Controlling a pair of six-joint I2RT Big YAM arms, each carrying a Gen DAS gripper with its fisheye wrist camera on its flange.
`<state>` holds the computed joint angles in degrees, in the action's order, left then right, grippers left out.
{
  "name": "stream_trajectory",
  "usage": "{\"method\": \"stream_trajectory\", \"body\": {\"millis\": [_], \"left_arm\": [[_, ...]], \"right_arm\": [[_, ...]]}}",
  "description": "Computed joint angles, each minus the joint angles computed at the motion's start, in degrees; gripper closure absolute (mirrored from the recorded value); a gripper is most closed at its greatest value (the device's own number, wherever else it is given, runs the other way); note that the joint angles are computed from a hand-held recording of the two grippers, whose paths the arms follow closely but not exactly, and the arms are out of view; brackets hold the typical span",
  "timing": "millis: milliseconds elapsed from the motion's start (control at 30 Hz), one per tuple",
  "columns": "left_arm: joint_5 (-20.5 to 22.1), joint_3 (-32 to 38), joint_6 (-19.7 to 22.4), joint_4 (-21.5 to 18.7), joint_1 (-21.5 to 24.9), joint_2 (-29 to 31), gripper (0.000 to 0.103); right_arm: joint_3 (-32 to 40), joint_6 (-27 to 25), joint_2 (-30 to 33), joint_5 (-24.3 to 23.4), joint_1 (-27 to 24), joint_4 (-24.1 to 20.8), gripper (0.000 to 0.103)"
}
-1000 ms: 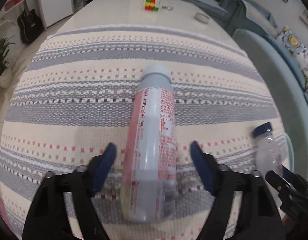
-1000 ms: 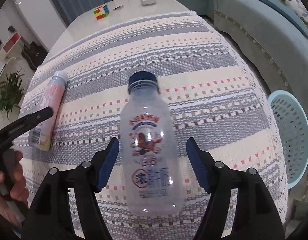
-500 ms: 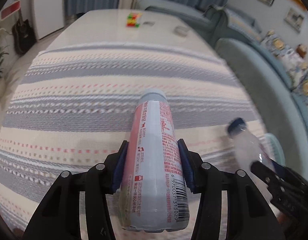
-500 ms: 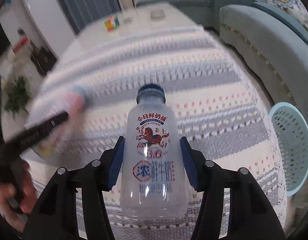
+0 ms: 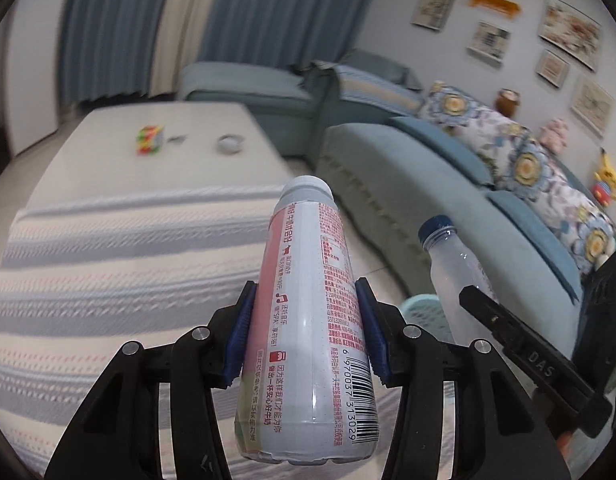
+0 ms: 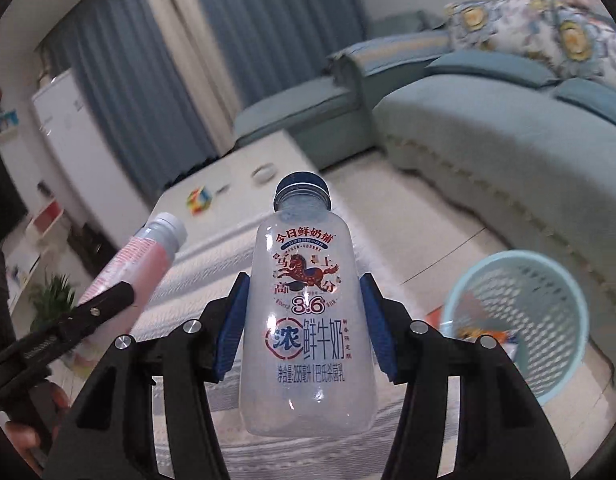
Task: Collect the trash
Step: 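Carry can and milk bottle to the blue basket and open both tools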
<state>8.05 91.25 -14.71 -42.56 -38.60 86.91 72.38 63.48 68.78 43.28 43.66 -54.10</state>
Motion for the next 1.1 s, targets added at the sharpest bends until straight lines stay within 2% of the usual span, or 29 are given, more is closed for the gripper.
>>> {"method": "stream_trajectory", "body": {"millis": [167,333,467,567,767,867,967,1100], "left_arm": [[-0.9,5.7,0.2,-0.4,-6.2,4.3,0.056],[-0.6,12.9,0.6,-2.7,-12.0,11.5,0.056],[0.4,18.3,1.8,-5.8,-15.2,18.0,0.056],[1.3,21.0,2.9,-8.0,-16.7,22.3,0.056],[4.0,22.8,4.2,-10.0,-17.5,27.3,0.055],[4.7,21.7,4.0,-8.2,-17.3,27.4,0.044],[4.9,19.9,4.1,-6.9,-16.9,26.4,0.044],[5.5,16.3,3.0,-5.5,-15.9,23.8,0.044]], "right_arm": [[-7.0,6.2,-9.5,1.6,-3.2,-6.9,0.051],[-16.1,10.9,-17.7,-3.1,-8.4,-9.6,0.051],[-23.4,12.8,-21.8,-8.6,-13.7,-8.8,0.051],[-28.5,12.6,-23.5,-13.8,-18.4,-6.3,0.051],[-35.0,13.0,-23.5,-21.0,-23.8,-1.4,0.05],[-36.5,14.8,-24.5,-20.4,-22.5,0.0,0.05],[-36.6,14.7,-24.6,-20.0,-22.5,-0.3,0.05],[-35.0,17.3,-24.4,-17.2,-18.6,-3.1,0.05]]}}
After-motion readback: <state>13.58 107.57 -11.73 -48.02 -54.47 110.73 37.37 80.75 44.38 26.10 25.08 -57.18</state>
